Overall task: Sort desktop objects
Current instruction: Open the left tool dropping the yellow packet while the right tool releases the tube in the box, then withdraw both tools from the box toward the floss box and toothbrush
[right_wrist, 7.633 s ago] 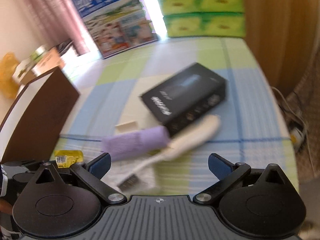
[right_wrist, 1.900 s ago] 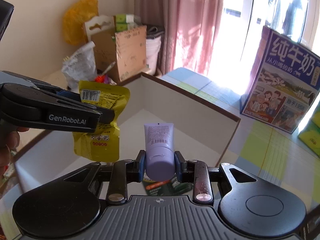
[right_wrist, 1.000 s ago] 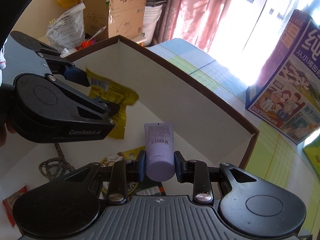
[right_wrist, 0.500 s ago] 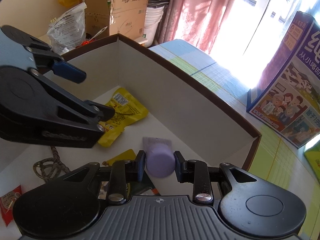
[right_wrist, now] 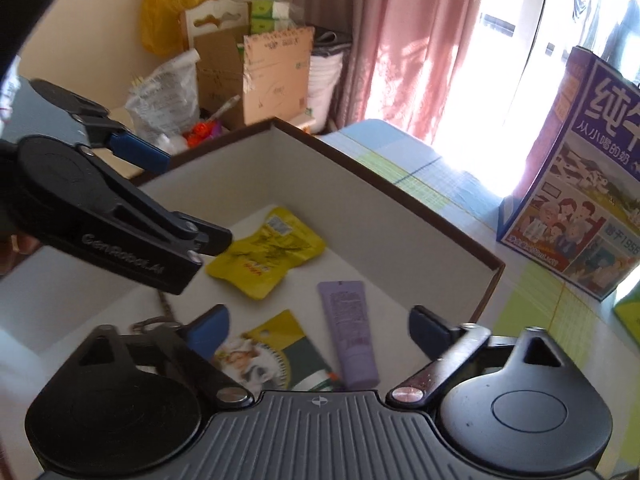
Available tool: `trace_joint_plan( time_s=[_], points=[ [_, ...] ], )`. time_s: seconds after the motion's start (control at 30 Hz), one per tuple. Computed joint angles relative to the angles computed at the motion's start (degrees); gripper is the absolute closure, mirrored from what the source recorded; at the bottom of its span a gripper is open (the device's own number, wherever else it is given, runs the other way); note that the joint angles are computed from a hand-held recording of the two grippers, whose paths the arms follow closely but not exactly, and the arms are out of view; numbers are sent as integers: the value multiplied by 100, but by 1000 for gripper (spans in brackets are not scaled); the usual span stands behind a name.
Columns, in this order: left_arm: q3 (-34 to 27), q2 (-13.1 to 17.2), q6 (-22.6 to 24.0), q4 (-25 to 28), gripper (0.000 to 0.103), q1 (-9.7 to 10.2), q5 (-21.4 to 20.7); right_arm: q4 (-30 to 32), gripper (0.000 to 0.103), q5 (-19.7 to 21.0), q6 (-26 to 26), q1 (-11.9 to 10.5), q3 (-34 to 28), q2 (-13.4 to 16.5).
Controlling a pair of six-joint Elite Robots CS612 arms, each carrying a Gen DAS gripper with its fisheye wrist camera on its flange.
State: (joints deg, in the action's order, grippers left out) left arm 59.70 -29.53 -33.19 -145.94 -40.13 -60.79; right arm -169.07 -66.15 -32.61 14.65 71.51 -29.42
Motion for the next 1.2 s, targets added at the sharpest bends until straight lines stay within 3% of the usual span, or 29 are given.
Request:
trace_joint_plan(
  time_s=[0.33,0.67,0.9,1.2],
  points=[
    [706,-449,-190,-305,10,-218,154,-850,2,26,367,-92,866,-468],
    [1584,-1036,-967,-648,7,-467,373,-1256,2,166,881,-155,1522,-827],
    [1865,-1239,-1158,-660,6,-690,625,-1352,2,310,905,-223,1929,-1061],
    [2121,-1402,-1469,-653,6,-934,628,-1541,2,466,883,-337,2509,-1378]
  ],
)
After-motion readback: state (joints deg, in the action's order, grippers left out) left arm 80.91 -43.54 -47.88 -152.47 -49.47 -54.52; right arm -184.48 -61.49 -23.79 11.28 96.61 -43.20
